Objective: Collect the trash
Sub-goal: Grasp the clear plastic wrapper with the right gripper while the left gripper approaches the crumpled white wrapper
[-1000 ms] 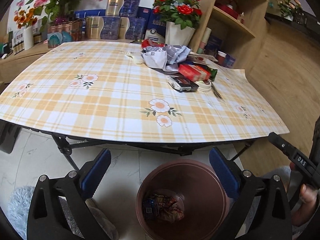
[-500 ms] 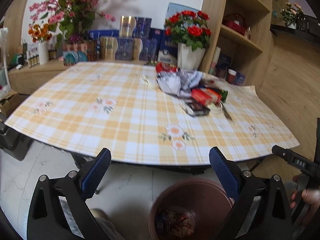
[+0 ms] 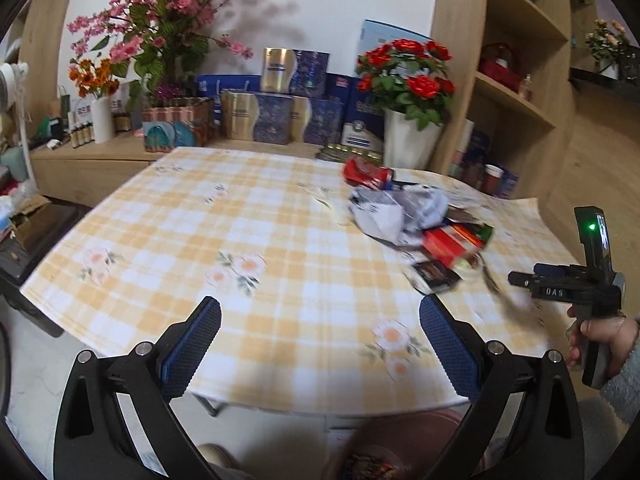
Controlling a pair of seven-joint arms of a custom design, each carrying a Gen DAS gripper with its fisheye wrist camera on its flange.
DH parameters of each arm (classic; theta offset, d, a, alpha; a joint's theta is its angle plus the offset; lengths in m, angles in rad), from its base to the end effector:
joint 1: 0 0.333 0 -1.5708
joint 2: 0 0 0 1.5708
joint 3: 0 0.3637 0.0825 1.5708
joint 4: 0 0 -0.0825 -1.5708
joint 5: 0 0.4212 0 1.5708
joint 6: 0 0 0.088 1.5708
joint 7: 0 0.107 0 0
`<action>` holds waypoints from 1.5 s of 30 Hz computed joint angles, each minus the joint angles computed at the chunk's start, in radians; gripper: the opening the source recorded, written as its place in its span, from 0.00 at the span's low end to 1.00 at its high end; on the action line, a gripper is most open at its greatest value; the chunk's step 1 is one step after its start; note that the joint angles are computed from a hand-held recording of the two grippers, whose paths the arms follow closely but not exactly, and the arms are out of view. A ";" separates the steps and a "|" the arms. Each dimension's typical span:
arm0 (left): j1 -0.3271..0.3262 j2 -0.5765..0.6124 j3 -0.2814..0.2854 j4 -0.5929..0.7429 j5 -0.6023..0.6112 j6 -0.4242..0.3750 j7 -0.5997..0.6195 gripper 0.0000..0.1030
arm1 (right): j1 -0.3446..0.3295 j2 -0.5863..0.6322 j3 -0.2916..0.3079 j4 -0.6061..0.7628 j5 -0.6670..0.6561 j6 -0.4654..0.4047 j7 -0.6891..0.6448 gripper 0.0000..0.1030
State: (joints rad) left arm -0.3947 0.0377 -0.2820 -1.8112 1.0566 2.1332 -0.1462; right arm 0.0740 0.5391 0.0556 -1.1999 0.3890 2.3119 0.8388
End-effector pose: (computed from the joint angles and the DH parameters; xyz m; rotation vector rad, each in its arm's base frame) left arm 0.5277 -0.3714 0.6009 -1.9866 1.0840 -0.7601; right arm 0.8125 0.0999 0.5735 -2.2574 1.0984 -0.4224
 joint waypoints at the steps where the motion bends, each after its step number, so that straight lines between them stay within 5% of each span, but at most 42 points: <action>1: 0.004 0.000 0.004 0.002 -0.002 0.003 0.005 0.94 | 0.007 0.030 -0.008 0.046 -0.008 -0.017 0.035 0.74; 6: 0.027 0.014 0.019 0.014 -0.033 0.049 0.070 0.94 | 0.022 0.193 -0.017 0.306 -0.056 -0.166 0.182 0.58; 14: 0.029 0.045 0.031 0.024 -0.040 0.106 0.101 0.94 | 0.036 0.227 -0.006 0.340 -0.102 -0.187 0.151 0.47; 22: 0.038 0.073 0.048 0.041 -0.139 0.178 0.151 0.94 | 0.028 0.218 0.017 0.312 -0.076 -0.158 0.094 0.29; 26: 0.039 0.087 0.053 0.059 -0.210 0.159 0.167 0.94 | 0.038 0.157 0.018 0.190 -0.076 -0.057 0.017 0.18; 36: 0.039 0.112 0.064 0.081 -0.283 0.144 0.209 0.94 | -0.021 0.108 0.064 0.093 0.089 0.090 -0.008 0.13; 40: 0.074 0.113 0.082 0.072 -0.366 0.206 0.210 0.73 | -0.049 0.117 0.078 0.107 0.164 0.108 0.016 0.13; 45: 0.108 0.138 0.106 0.112 -0.374 0.293 0.198 0.61 | -0.064 0.121 0.082 0.111 0.203 0.102 0.041 0.08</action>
State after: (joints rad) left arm -0.2868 0.1754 -0.1758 -1.6987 0.6824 2.4266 0.0521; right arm 0.0102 0.6597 0.1373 -1.0884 0.5918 2.4136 0.8795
